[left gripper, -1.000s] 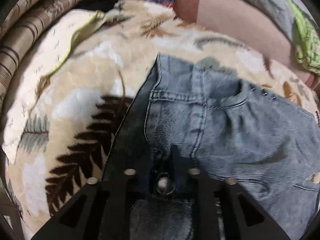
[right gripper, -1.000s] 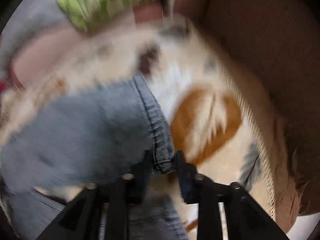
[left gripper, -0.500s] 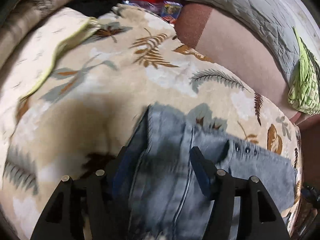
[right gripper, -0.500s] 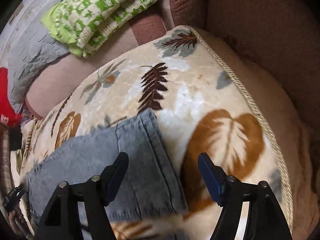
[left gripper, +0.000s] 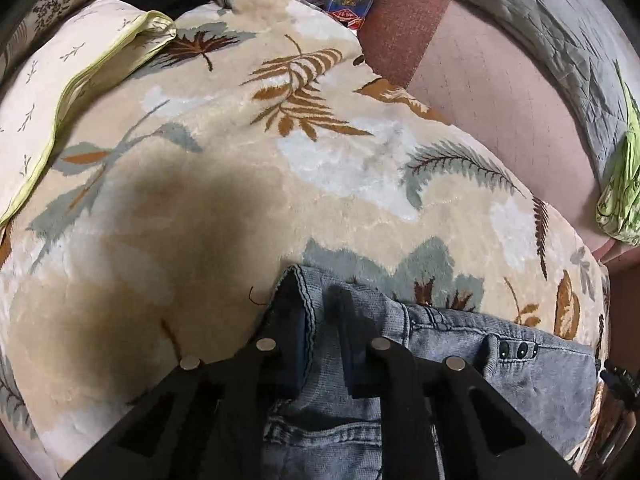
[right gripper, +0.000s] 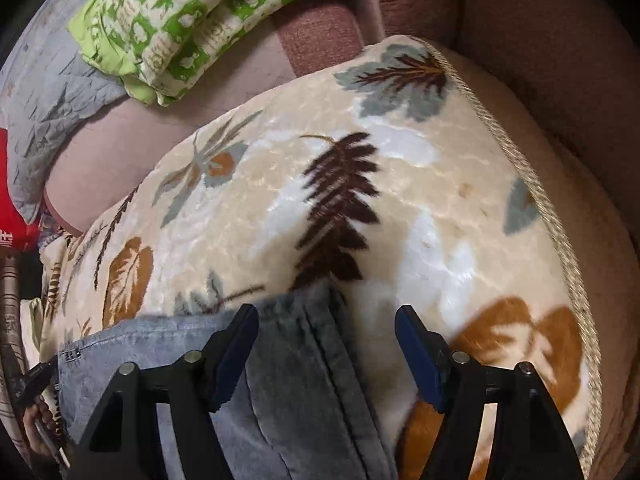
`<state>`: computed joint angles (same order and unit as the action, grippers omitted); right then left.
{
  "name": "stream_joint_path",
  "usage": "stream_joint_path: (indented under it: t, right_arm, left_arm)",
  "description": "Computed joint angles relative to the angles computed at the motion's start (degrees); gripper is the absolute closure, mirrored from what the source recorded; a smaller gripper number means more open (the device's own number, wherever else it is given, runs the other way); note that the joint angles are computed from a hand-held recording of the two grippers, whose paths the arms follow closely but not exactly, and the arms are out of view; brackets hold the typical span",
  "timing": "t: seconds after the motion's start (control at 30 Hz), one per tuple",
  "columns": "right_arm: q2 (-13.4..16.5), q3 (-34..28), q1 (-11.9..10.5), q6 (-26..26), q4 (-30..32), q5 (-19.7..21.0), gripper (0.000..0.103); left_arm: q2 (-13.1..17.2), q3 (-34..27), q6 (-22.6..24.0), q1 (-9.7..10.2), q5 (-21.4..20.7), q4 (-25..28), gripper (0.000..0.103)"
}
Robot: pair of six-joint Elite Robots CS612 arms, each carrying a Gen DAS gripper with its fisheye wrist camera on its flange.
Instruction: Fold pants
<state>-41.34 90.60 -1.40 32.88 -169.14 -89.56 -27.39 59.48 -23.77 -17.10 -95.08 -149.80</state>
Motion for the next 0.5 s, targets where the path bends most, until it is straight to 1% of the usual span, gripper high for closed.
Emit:
stream_joint_path:
  t: [0.03, 0.07, 0.1, 0.13, 0.17, 0.2, 0.23, 0.3, 0.37, 0.43, 0.5]
  right_arm:
    - [0.6, -0.9, 0.1, -0.7, 0.5, 0.1, 0.038]
    - [1.1, -1.9, 0.2, -1.7, 1.4, 0.0, 0.048]
    - [1.8, -3.3, 0.5, -2.6, 4.2, -0.5, 0.065]
    - [2.2, -4.2, 0.7, -2.8, 6.4, -1.5, 0.066]
    - [2.4, -4.6, 1.0, -3.0, 6.6, -2.8, 0.072]
    - [2.4, -4.8, 1.2, -3.3, 6.7, -3.9, 0.082]
    - [2.3, -4.8, 1.3, -3.7, 6.8, -3.9, 0.084]
    - [1.9, -4.8, 1.8, -5.0, 6.9, -5.8, 0.086]
    - [1.4, -4.3, 2.1, -5.1, 5.6, -7.2, 0.087]
    - [0.8, -3.5, 2.3, -4.8, 3.7, -8.3, 0.087]
    - [0.1, -2.8, 2.6, -4.8, 1.9, -9.2, 0.087]
  left_arm:
    - [0.1, -0.2, -0.2, -0.01, 0.0, 0.2, 0.086]
    - [0.2, -0.4, -0.4, -0.05, 0.0, 0.3, 0.084]
    - [0.3, -0.6, -0.3, -0.14, 0.1, 0.6, 0.082]
    - [0.3, -0.8, -0.2, -0.24, 0.5, 0.9, 0.082]
    - [0.4, -1.0, 0.2, -0.37, 1.0, 1.2, 0.083]
    - [0.4, -1.3, 0.9, -0.61, 2.1, 1.9, 0.089]
    - [0.4, -1.5, 1.5, -0.81, 3.0, 2.4, 0.101]
    - [0.2, -1.5, 1.1, -0.88, 3.3, 2.6, 0.101]
    - [-0.5, -0.5, 1.0, -0.86, 3.5, 0.4, 0.101]
    - [-1.2, 0.4, 1.1, -0.62, 2.7, -1.8, 0.101]
    - [-1.8, 1.0, 1.3, -0.31, 1.4, -2.6, 0.101]
